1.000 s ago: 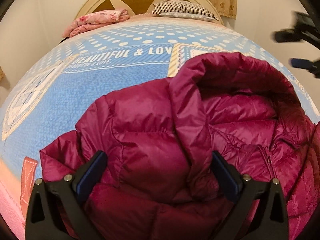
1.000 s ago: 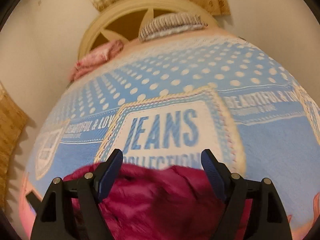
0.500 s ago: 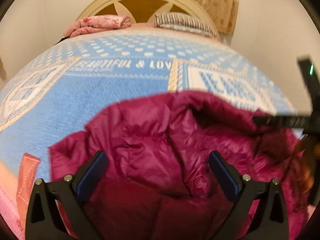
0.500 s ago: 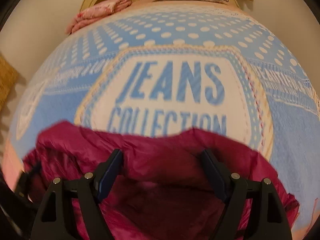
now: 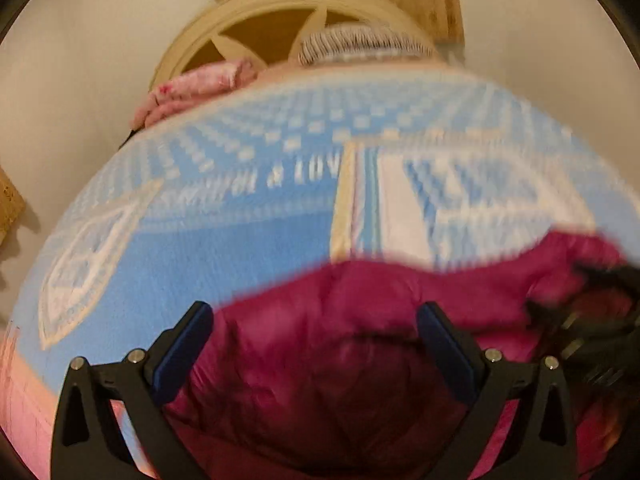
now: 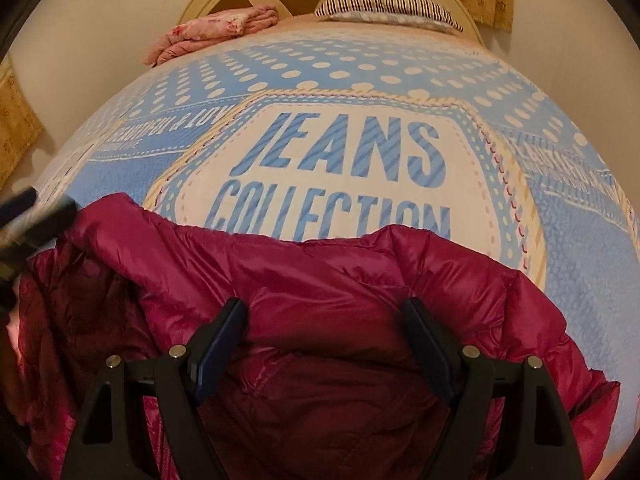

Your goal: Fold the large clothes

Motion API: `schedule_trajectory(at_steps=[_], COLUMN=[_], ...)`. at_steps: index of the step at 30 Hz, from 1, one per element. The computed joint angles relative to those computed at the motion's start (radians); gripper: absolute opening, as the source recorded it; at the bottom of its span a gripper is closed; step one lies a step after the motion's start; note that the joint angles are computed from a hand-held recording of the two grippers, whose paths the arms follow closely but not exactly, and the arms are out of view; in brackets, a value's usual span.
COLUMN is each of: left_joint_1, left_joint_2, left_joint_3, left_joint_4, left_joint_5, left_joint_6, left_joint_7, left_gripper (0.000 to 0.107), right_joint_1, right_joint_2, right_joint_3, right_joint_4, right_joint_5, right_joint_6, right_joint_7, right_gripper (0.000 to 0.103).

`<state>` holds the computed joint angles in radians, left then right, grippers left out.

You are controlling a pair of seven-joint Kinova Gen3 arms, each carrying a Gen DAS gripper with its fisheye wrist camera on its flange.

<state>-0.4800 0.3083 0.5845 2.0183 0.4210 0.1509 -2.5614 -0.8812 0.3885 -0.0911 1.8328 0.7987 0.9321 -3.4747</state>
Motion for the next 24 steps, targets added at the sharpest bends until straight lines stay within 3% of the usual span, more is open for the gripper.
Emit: schedule_trajectory(at_steps=[2, 5, 8, 11, 14, 17, 19, 21, 24], left_joint_1=[0.037, 0.030, 0.080, 0.098, -0.014, -0.153, -0.245, -0.338, -0.431], left_joint_2=[0.052, 0.074, 0.062, 0.057, 0.065, 0.036, 0.013, -0.010, -0.031], left_joint_3=[-0.062, -0.081, -0.130, -0.162, -0.066, 0.022, 0.080, 0.164, 0.303], left_joint_4=[-0.019, -0.068, -0.052, -0.043, -0.031, -0.012, -0.006, 0.001, 0.014], left_joint_5=[-0.024, 0.015, 0.080, 0.197, 0.311, 0.433, 0.515, 0.596, 0.679], left_joint_6=[0.033, 0.114, 0.088, 0.085, 0.100, 0.154, 0.201, 0.224, 0.210], left_joint_7=[0.020, 0.014, -0.054, -0.172, -0.294, -0.389, -0.446, -0.506, -0.585], left_gripper=[0.103, 0.103, 0.103, 0.103, 0.103, 0.103, 0.103, 0.103, 0.103], right_joint_1=[-0.022, -0.029, -0.119, -0.175, -0.078, 0.038, 0.053, 0.014, -0.027], right_joint_2=[-0.005, -0.012, -0.036, -0.040, 0.008, 0.032, 0.008, -0.019, -0.011], right_joint_3=[0.009, -0.029, 0.011, 0.027, -0.043, -0.089, -0.087, -0.051, -0.018], right_joint_4=[0.027, 0.049, 0.059, 0.014, -0.074, -0.068, 0.000, 0.074, 0.087], right_joint_5=[0.042, 0.115, 0.183, 0.221, 0.160, 0.054, 0.037, 0.085, 0.108], right_joint_6=[-0.013, 0.017, 0.080, 0.185, 0.242, 0.165, 0.084, 0.010, 0.003], right_joint_7=[-0.057, -0.166, -0.277, -0.271, -0.154, -0.094, -0.136, -0.213, -0.230], right_gripper=[0.081, 0.081, 0.081, 0.081, 0.081, 0.080, 0.080, 0.080, 0.080])
